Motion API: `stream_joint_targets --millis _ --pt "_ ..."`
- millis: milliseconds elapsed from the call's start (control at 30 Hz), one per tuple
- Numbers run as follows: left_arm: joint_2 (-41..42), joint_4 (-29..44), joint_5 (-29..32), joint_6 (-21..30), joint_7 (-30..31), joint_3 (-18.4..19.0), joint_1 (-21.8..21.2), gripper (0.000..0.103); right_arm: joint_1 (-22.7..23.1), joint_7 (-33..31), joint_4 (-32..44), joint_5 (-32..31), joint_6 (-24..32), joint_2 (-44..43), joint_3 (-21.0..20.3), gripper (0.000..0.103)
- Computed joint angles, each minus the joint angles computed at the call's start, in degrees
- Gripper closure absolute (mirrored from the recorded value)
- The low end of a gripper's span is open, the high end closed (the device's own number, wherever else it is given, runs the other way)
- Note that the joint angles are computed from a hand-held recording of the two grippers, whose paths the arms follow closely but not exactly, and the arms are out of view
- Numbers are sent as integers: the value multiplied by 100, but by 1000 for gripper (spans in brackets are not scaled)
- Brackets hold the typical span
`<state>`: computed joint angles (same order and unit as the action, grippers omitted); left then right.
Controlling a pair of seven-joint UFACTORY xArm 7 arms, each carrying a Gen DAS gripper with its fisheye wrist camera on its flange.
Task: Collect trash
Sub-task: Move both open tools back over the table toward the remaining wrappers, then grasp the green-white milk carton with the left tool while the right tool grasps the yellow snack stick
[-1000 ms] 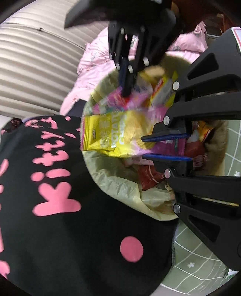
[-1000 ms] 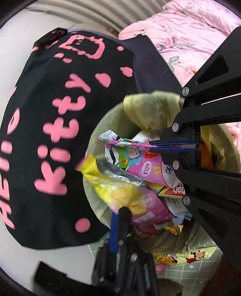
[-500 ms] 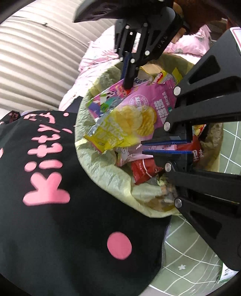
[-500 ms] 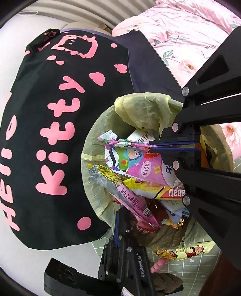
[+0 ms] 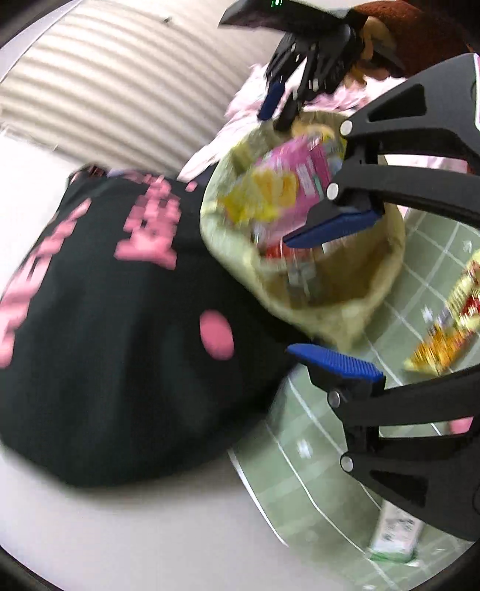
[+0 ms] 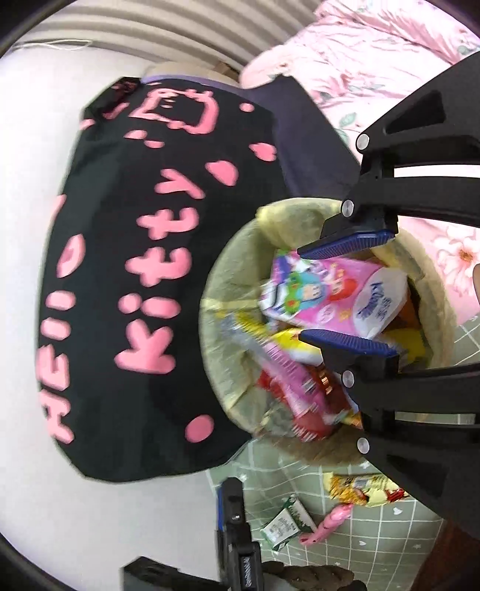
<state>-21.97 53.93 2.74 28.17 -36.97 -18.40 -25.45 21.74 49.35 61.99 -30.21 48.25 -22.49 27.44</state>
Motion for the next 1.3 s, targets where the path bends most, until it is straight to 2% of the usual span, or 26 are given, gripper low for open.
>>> stream_joint_targets --millis 200,367,500,633,767,967,1033,1100,1200,1300 --pt "-1362 -1204 92 535 -1109 -61 528 50 157 -56 383 -196 -810 442 176 64" --pt "-2796 -2403 -154 1133 -1940 122 810 50 571 -141 788 -260 -1173 1229 177 64" --pt "-3737 -3123 -421 1495 -2211 429 840 46 1037 -331 1093 -103 -1190 1893 78 64" --pt "-4232 -3581 -610 1456 -2272 612 887 40 1405 -476 1231 102 -1151 2285 -115 63" --pt "-4473 -4054 -951 977 -2078 1056 805 36 1723 -534 1182 334 -962 2434 -337 63" --pt "-3831 -4223 -1247 -3 -1638 1394 864 36 2033 -686 945 688 -893 2397 -604 63" --pt "-3537 -4105 -1242 -130 -1573 1367 965 40 2066 -751 865 786 -913 2359 -632 63" --pt "-3459 -4027 -1246 -95 -1512 1379 1038 61 2075 -735 813 795 -920 2331 -652 63" --pt "-3588 -3939 -1203 -170 -1337 1326 1019 68 2046 -681 654 857 -1012 2219 -672 63" --pt "-3758 -3615 -837 132 -1158 955 1170 70 1994 -679 547 936 -1091 2147 -667 63"
